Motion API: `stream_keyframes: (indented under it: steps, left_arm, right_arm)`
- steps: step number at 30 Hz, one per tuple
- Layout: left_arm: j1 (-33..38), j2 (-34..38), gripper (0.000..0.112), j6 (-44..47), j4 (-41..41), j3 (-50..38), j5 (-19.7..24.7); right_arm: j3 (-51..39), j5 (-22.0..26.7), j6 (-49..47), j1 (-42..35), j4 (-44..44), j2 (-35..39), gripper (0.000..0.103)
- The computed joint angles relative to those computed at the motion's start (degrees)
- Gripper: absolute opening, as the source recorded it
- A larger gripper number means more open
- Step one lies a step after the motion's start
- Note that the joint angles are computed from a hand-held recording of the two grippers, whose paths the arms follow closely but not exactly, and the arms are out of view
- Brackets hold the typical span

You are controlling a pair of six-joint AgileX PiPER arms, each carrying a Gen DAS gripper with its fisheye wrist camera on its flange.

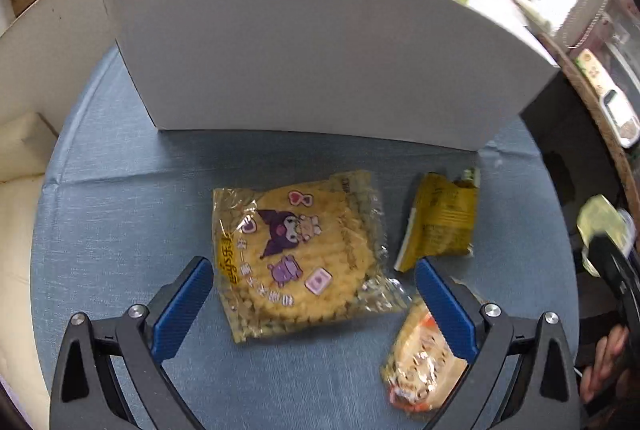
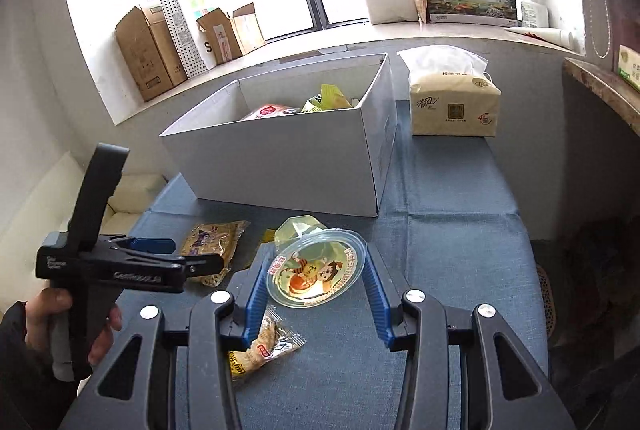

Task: Organize snacks
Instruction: 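Grasp the round cartoon cookie packet with left while right holds the jelly cup, then drop the cookie packet into the box with left while right drops the jelly cup in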

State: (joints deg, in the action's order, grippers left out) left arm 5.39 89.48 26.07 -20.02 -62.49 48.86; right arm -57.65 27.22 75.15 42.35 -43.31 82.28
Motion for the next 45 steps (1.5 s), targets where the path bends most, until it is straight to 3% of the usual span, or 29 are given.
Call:
stream_keyframes:
  steps: [4, 9, 12, 14, 20, 25, 29, 31, 36, 40, 45]
  left_arm:
    - [-1.3, 3.1, 0.103, -4.1, 2.8, -1.9, -0.6]
    - [-4.3, 2.2, 0.102, -7.4, 7.7, 0.3, -5.5]
    - [-7.3, -0.4, 0.088, -11.9, 12.5, 3.5, -9.1]
    - [-6.9, -1.4, 0.082, -11.2, 12.1, 4.0, -9.2]
    - [-5.4, -6.7, 0.081, -6.8, 9.2, 7.1, -9.7]
    - [-2.7, -14.0, 0.081, -1.4, 4.4, 6.8, -6.1]
    - [1.2, -14.9, 0.081, 3.6, -2.2, -0.7, 1.0]
    - [3.4, -12.5, 0.081, 5.2, -4.3, -7.7, 5.1]
    - [5.2, -4.6, 0.081, 4.1, -5.1, -24.8, 10.7]
    - [3.3, 1.8, 0.081, 1.0, -3.0, -35.4, 9.4]
    - [-0.4, 12.6, 0.081, -4.0, 1.5, -47.8, 9.7]
  right_arm:
    - [2.0, -1.0, 2.4, 0.0, -0.6, -0.7, 0.048]
    - [3.0, -1.7, 4.5, 0.4, -1.3, -0.6, 0.048]
    - [2.7, -1.2, 5.1, 1.4, -1.9, -0.2, 0.048]
    - [2.3, -0.6, 5.5, 2.1, -2.2, 0.3, 0.048]
    - [1.5, -0.5, 5.1, 2.9, -1.8, 1.1, 0.048]
    - [-0.5, -0.1, 3.6, 3.1, -1.4, 1.1, 0.048]
    - [-5.0, 0.5, -2.7, 1.5, 2.1, 1.6, 0.048]
    - [-8.2, 1.0, -6.5, 0.4, 4.2, 2.1, 0.048]
    - [-19.0, 3.3, -16.9, -3.2, 9.5, 5.3, 0.048]
    - [-30.5, 4.7, -30.1, -8.6, 21.2, 11.5, 0.048]
    - [-47.8, 12.4, -41.2, -13.1, 29.7, 23.3, 0.048]
